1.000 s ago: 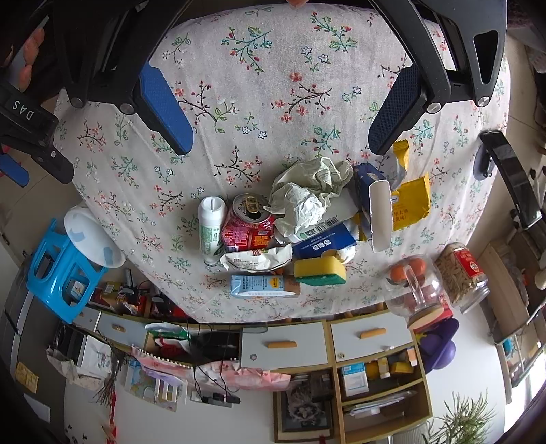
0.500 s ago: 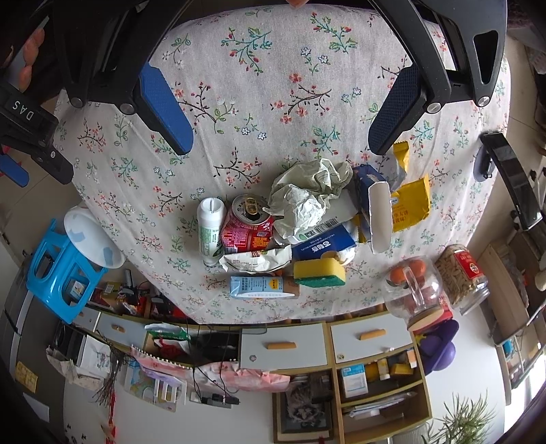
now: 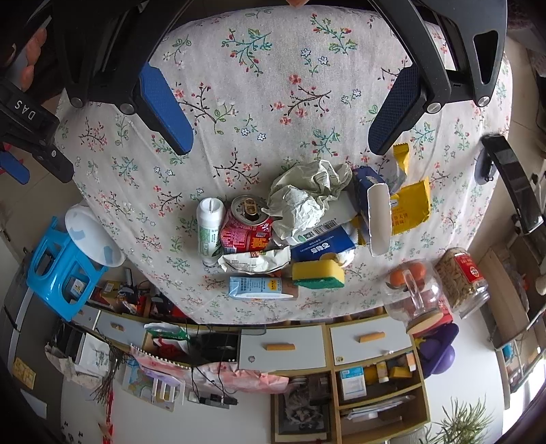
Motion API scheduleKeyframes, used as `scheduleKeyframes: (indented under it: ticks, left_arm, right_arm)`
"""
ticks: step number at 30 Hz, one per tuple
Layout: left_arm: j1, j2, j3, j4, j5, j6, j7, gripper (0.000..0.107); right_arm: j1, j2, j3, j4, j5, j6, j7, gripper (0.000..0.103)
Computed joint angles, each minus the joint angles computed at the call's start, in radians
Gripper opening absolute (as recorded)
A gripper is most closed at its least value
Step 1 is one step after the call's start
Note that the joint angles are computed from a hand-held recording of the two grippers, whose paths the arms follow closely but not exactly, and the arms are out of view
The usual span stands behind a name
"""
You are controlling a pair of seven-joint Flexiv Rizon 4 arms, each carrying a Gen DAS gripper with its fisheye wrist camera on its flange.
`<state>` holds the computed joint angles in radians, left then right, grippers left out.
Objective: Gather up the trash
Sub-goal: 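Grasp the green-yellow sponge with the left tool while the right tool grasps the white AD bottle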
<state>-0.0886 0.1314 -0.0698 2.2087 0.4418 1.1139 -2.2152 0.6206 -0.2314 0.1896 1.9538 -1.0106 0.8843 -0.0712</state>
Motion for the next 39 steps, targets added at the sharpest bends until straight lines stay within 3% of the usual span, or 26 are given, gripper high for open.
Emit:
scheduleKeyframes:
  ticks: [13,18,25,28,30,34,36,39]
  left_arm:
    - [0.021,0.008,0.026,0.005,-0.049,-0.015,0.032,0.103]
    - [0.062,0.003,0.031,-0.034,-0.023,-0.08,0.029,0.103]
    - [0.084,-0.055,0.077,-0.104,-0.108,-0.117,0.191,0.103]
    - [0.085,-0.095,0.091,-0.145,-0.193,-0.136,0.312,0.103]
    - [0.089,-0.124,0.096,-0.175,-0.229,-0.154,0.342,0.103]
    - [0.094,-0.171,0.113,-0.191,-0.288,-0.137,0.35,0.103]
    - [0.102,-0.201,0.116,-0.196,-0.377,-0.151,0.398,0.103]
    - [0.104,-0.245,0.122,-0.226,-0.412,-0.168,0.406,0.103]
  right_arm:
    - [-0.006,0.007,0.007,-0.022,0.033,0.017,-0.056,0.103]
    - [0.003,-0.011,0.004,-0.066,0.046,0.015,-0.124,0.103]
    - [0.0,-0.118,0.032,-0.244,0.332,0.03,-0.464,0.103]
    - [-0.008,-0.192,0.055,-0.363,0.489,-0.002,-0.645,0.103]
    - [-0.013,-0.256,0.077,-0.473,0.599,-0.084,-0.761,0.103]
    - [0.003,-0.384,0.068,-0.673,0.731,-0.225,-0.861,0.103]
    - [0.016,-0.43,0.051,-0.736,0.769,-0.255,-0.881,0.103]
    - [0.023,-0.489,0.037,-0.805,0.828,-0.265,-0.903,0.103]
